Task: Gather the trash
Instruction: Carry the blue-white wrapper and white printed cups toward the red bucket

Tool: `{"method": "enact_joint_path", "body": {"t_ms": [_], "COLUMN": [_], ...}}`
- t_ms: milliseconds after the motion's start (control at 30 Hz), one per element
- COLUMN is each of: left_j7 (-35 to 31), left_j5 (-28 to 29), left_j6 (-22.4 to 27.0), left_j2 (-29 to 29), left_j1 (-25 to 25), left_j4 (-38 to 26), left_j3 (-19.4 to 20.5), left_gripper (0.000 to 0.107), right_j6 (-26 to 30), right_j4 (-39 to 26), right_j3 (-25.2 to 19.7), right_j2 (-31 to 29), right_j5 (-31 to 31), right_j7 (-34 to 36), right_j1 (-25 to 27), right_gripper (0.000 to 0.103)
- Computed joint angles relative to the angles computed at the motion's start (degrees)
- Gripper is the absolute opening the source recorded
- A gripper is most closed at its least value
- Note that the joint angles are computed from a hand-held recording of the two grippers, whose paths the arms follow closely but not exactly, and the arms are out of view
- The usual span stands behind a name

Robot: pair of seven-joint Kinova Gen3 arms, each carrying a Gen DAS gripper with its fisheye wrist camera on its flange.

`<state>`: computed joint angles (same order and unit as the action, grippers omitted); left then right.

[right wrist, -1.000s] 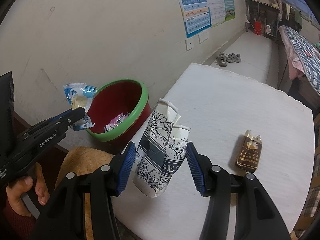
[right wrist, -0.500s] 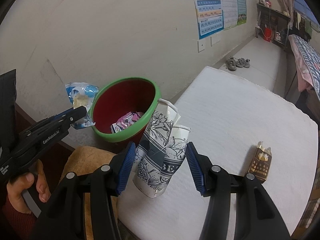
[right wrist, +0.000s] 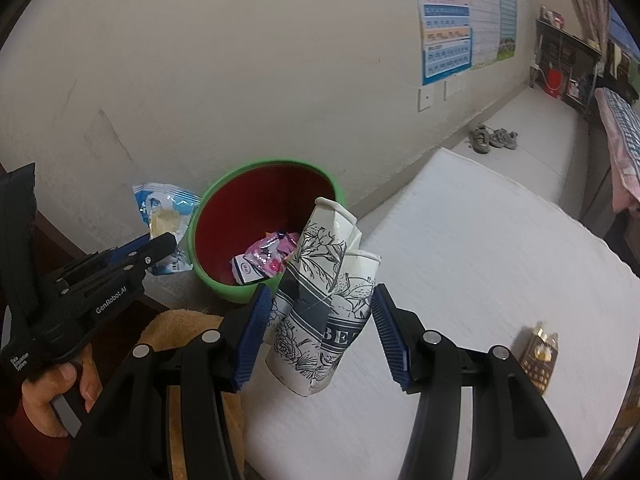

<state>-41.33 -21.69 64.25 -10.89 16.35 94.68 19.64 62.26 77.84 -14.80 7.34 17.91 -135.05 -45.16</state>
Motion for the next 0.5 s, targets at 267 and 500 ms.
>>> {"method": "enact_joint_path", "body": {"t_ms": [267,500], "left_j7": [-3.03,-4.55], "left_j5": [0.92,1.49], "left_j6": [-1.3,-1.36], "left_j2": [0.85,1.61], "left_j1": [-1.02,-1.84], "left_j4": [0.27,0.4], "left_j3": [-2.76,-3.57], "left_gripper": [0.02,0.02], "right_j6": [0.45,0.5], "right_j4": [-5.4,-8.61], "right_j3": [1.22,2.9], "right_j2": [5.25,7.91], "right_j5": [-1.22,-2.34], "right_j7": [4.39,6.72], "right_j1": [-0.99,-2.19], "right_gripper": [0.051,0.051]}}
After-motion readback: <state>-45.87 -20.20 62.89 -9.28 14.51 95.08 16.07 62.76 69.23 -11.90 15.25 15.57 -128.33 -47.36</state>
